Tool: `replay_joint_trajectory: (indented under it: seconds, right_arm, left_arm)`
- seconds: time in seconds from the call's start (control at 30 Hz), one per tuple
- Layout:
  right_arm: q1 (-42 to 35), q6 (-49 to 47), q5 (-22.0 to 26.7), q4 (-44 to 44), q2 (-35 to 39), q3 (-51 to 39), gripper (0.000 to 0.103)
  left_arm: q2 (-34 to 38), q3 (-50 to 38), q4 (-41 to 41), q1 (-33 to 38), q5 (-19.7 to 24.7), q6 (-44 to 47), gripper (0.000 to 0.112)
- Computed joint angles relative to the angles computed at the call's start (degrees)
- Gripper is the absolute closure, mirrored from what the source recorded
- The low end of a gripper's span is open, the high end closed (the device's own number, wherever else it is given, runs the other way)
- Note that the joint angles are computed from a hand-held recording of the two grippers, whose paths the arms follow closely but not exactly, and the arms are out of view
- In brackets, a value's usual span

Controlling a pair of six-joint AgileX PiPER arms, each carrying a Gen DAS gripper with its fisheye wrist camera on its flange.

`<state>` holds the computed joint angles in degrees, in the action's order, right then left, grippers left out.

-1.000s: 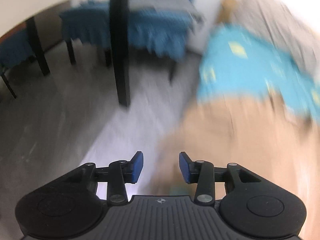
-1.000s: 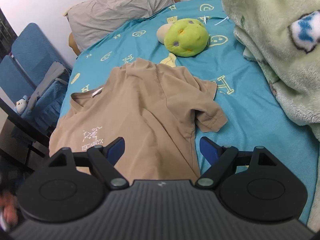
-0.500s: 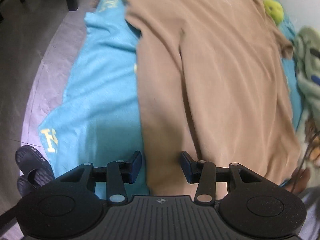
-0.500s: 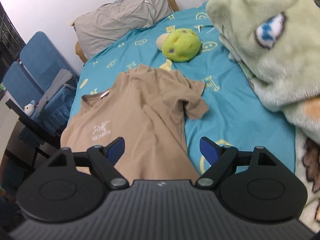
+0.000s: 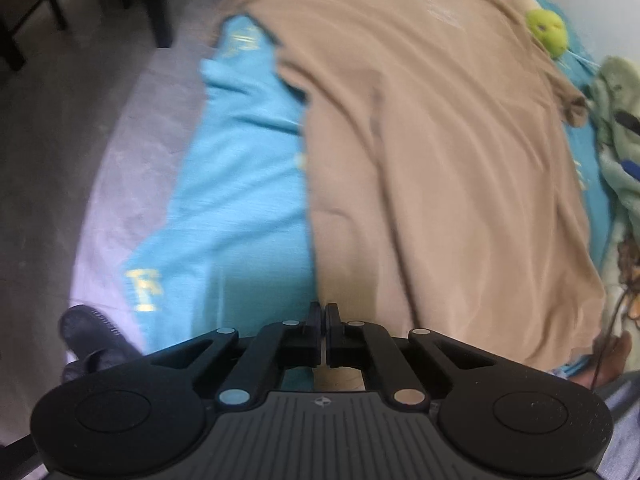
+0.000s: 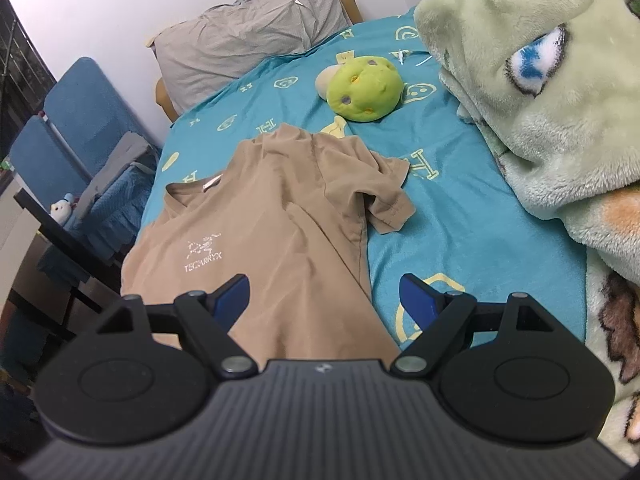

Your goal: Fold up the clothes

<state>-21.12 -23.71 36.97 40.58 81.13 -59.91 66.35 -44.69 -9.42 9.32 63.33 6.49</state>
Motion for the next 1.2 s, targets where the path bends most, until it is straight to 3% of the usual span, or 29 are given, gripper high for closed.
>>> replay_joint_trajectory:
  seconds: [0.17,0.33,0.47,0.6,0.8,0.97,1.07,1.13,1.2]
  right_arm:
    - [0.36,0.08,-0.81,-0.14,0.19,-0.42,0.020]
    - [-0.53,-1.43,0.00,0.90,0.11,-0.80,0.020]
    - [-3.13,-4.06,2.63,3.94,0.68,-2.60,0.020]
    - [-8.71,-7.96,8.96,10.96,2.59,-6.19,0.020]
    - [-16.23,-7.71,17.31,18.28,8.81,-11.32,0.019]
    - [-16.35,-6.12,19.46,21.04,15.58,-15.34,0.022]
    - [-13.68,-6.90,16.56,19.81,20.56,-19.22,0.023]
    - [-12.15,-3.65,15.24,18.48,25.03,-21.57,0.023]
    - [-11.00,2.06,15.76,16.99,30.18,-24.73,0.024]
  left_arm:
    - [2.63,-1.72,12.90,-1.04,0.54,-8.06,0.111]
    - [3.92,-4.14,13.77,-3.77,1.02,-10.93,0.108]
    - [-0.09,-5.97,11.18,-4.06,0.91,-8.69,0.076]
    - [-5.53,-7.38,18.00,-14.47,-2.86,-18.32,0.036]
    - [-7.80,-5.66,32.25,-28.86,-16.78,-40.77,0.018]
    - [-1.17,1.12,41.00,-30.34,-33.99,-61.56,0.015]
    - [3.92,4.84,45.84,-29.15,-41.06,-66.34,0.015]
    - [6.02,7.06,49.56,-29.11,-43.26,-69.42,0.015]
    - [7.47,9.08,46.83,-26.02,-46.49,-66.70,0.015]
